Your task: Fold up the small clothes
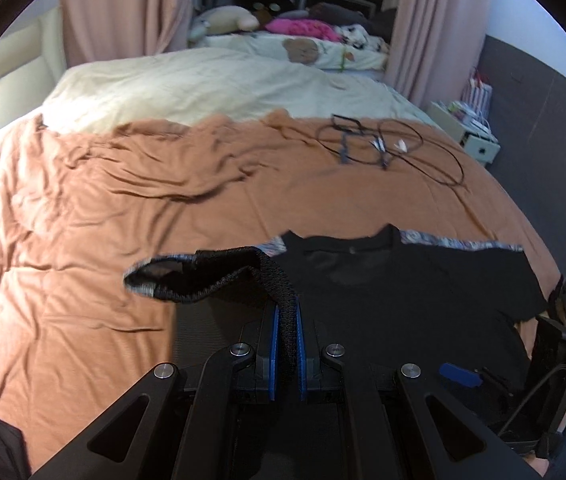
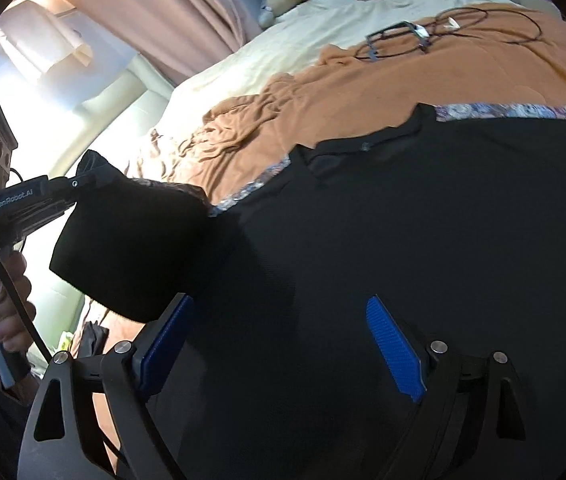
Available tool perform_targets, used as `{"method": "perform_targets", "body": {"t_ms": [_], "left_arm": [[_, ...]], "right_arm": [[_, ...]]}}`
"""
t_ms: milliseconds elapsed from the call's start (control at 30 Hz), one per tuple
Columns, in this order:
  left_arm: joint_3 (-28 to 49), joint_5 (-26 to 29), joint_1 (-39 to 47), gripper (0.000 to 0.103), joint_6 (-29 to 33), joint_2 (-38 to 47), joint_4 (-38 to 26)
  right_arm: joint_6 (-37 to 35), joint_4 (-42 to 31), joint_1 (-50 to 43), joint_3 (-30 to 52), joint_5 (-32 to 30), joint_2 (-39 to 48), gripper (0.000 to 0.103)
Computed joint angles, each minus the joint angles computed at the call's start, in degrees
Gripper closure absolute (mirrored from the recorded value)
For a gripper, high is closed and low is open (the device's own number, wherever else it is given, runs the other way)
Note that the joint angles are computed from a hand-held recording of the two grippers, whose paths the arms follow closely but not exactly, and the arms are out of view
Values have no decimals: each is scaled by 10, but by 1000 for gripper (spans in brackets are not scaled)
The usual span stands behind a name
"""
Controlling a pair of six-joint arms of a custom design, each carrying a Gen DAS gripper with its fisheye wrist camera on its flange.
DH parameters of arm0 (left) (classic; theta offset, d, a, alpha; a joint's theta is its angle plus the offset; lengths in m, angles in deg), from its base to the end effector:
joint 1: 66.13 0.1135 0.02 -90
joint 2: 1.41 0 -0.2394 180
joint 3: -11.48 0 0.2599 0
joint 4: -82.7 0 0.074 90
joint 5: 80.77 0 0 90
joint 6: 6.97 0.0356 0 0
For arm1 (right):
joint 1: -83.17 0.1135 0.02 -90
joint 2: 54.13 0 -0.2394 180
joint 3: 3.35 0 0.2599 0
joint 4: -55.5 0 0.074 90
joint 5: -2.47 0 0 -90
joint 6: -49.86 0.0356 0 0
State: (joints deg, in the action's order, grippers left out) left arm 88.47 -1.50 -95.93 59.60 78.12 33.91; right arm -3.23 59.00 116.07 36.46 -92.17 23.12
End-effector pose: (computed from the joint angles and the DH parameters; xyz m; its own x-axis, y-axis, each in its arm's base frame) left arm 0.2673 -0.1454 0.2523 -0.7757 -0.0060 -0.6311 0.0860 0.9896 -0.1151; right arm 0.2204 0.1460 0.1279 -0.7338 0.2382 -0.6362 -0.1964 0.8221 0.5344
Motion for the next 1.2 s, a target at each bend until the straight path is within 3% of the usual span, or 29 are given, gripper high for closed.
{"method": "perform_targets", "body": {"t_ms": [233,300,367,633,700,767,833,1033,1200], "left_arm": [[51,44,-20,91,-40,112,0],[55,41,-21,80,-43,120,-3],[49,26,-21,49,-48,116,-6],[-27,14,34,48,-19,66,3],[-52,20,59,48,-12,49,13],[-79,24,85,48,0,34,24],[-102,31,107,48,13,29,35],[-158,56,166,51,45,33,78],[-197,77,206,55,74,46,113]], "right_arm": [[18,9,-37,-10,-42,0,15],[21,8,-40,-11,-45,1,15],[19,11,-42,-8,-49,12,15],[22,39,-29,28,-43,78,16],[20,34,-28,45,-38,98,23],[18,32,-29,64,-49,122,38],[17,28,-28,83,-58,144,47],[18,15,-17,146,-61,215,55],[22,4,-6,184,-25,262,62]]}}
